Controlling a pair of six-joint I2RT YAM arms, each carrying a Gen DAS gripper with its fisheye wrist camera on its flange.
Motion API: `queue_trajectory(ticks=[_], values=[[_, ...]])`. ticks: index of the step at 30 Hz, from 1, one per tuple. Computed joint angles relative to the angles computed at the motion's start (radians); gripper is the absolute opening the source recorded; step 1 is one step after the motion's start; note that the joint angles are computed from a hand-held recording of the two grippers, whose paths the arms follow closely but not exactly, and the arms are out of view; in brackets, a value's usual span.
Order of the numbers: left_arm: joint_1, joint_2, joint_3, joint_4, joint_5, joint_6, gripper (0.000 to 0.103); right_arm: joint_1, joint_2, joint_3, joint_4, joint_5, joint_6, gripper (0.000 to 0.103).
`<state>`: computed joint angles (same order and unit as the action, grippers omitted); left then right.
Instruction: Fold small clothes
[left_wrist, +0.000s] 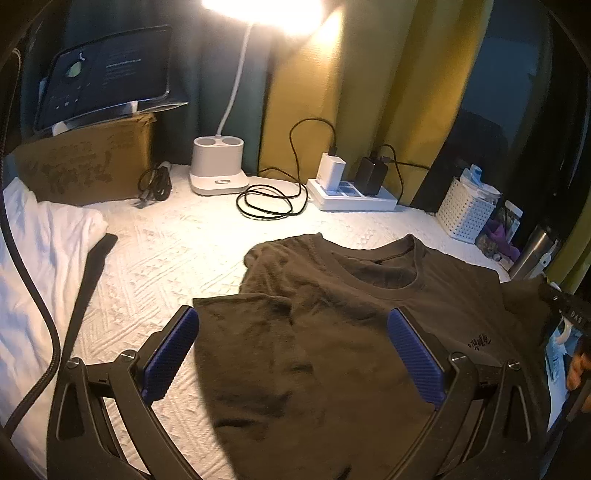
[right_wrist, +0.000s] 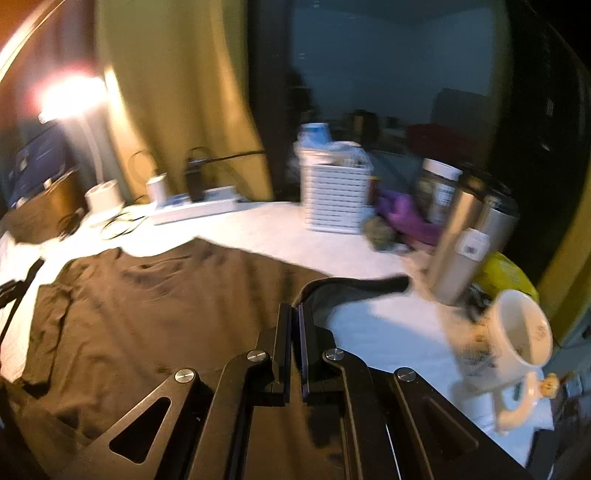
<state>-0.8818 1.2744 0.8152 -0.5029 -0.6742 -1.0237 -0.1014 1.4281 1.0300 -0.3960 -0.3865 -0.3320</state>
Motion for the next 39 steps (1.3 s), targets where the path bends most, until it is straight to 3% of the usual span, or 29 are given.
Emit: queue_trajectory(ticks=[8, 12, 18, 28, 37, 39], values=[[-0.001, -0.102, -0.093, 0.019, 0.022, -0.006, 0.101, 0.229, -0.02, -0.105, -0.001, 0.074, 0.055, 0.003], [-0.005, -0.133, -0.118, 0.021, 0.026, -0.011, 0.101, 0.33, 0.011, -0.16, 0.012, 0.16, 0.04, 0.003], [-0.013, -0.164, -0.134, 0.014, 0.024, -0.027, 0.101, 0.384, -0.025, -0.22, 0.008, 0.186, 0.036, 0.004], [-0.036, -0.113, -0.074, -0.018, 0.0, -0.022, 0.101, 0.201, -0.087, -0.168, -0.021, 0.233, 0.027, 0.004], [-0.039, -0.014, 0.012, -0.041, 0.009, -0.011, 0.101, 0.028, 0.129, -0.11, 0.077, 0.39, -0.092, 0.004], [-0.041, 0.008, 0.029, -0.046, 0.01, -0.012, 0.101, 0.001, 0.136, -0.135, 0.133, 0.37, -0.116, 0.005]])
